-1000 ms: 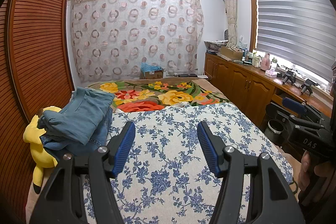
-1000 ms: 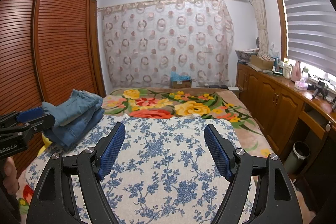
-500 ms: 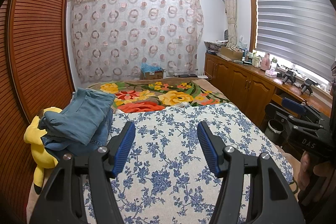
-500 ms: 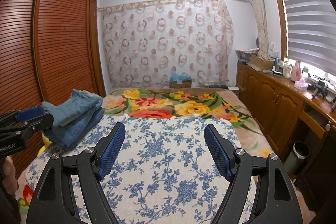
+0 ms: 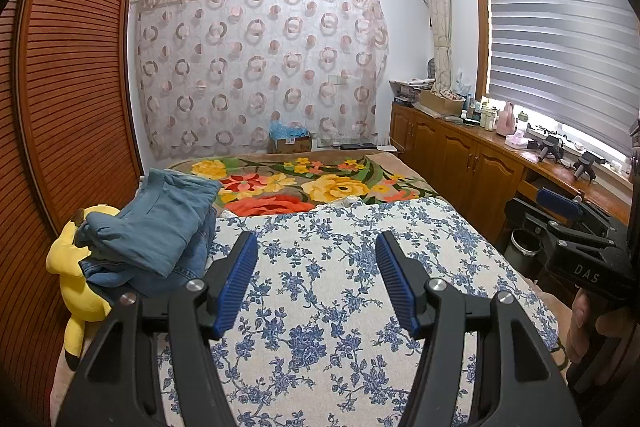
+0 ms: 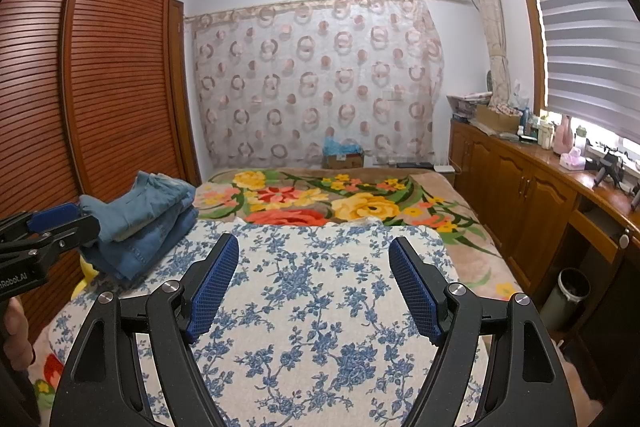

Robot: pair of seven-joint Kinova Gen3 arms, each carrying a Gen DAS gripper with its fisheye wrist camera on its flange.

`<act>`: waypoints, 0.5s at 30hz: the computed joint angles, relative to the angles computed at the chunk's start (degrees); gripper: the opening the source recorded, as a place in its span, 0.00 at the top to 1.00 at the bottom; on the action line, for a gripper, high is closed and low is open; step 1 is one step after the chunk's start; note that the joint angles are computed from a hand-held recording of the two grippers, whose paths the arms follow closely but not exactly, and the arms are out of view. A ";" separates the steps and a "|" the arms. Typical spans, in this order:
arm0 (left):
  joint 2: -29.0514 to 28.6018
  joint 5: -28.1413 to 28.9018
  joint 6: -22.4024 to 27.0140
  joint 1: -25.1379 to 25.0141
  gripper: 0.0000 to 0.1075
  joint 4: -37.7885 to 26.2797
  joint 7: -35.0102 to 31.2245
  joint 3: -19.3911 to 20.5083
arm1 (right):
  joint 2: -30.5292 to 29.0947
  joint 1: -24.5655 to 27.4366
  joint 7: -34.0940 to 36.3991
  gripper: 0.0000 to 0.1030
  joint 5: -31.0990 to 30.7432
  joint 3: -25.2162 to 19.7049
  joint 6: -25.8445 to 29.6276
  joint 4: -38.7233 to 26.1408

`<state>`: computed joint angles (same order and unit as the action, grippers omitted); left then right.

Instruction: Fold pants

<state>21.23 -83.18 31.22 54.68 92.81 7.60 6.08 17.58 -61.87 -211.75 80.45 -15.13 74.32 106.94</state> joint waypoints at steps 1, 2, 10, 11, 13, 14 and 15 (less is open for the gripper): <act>0.05 0.05 0.06 0.03 0.43 -0.05 -0.05 0.04 | -0.04 -0.03 0.00 0.23 -0.08 -0.02 0.07 0.04; 0.03 0.01 0.03 0.02 0.43 -0.01 -0.01 0.01 | 0.03 -0.01 0.02 0.23 -0.04 -0.01 0.08 -0.02; 0.00 -0.26 -0.07 0.02 0.43 0.13 0.34 -0.03 | 0.05 -0.02 -0.15 0.23 0.04 -0.01 0.06 0.01; 0.12 -0.23 0.18 0.11 0.43 0.00 0.28 0.03 | 0.02 -0.05 -0.08 0.23 -0.04 -0.03 0.11 0.03; 0.10 -0.24 0.08 0.05 0.43 0.03 0.30 0.06 | 0.03 -0.01 -0.18 0.23 0.05 -0.02 0.00 0.07; 0.12 -0.27 0.11 0.07 0.43 0.02 0.33 0.07 | 0.03 -0.05 -0.12 0.23 -0.02 -0.03 0.10 0.05; 0.13 -0.26 0.14 0.08 0.43 0.02 0.32 0.08 | 0.03 -0.05 -0.12 0.23 -0.02 -0.03 0.10 0.05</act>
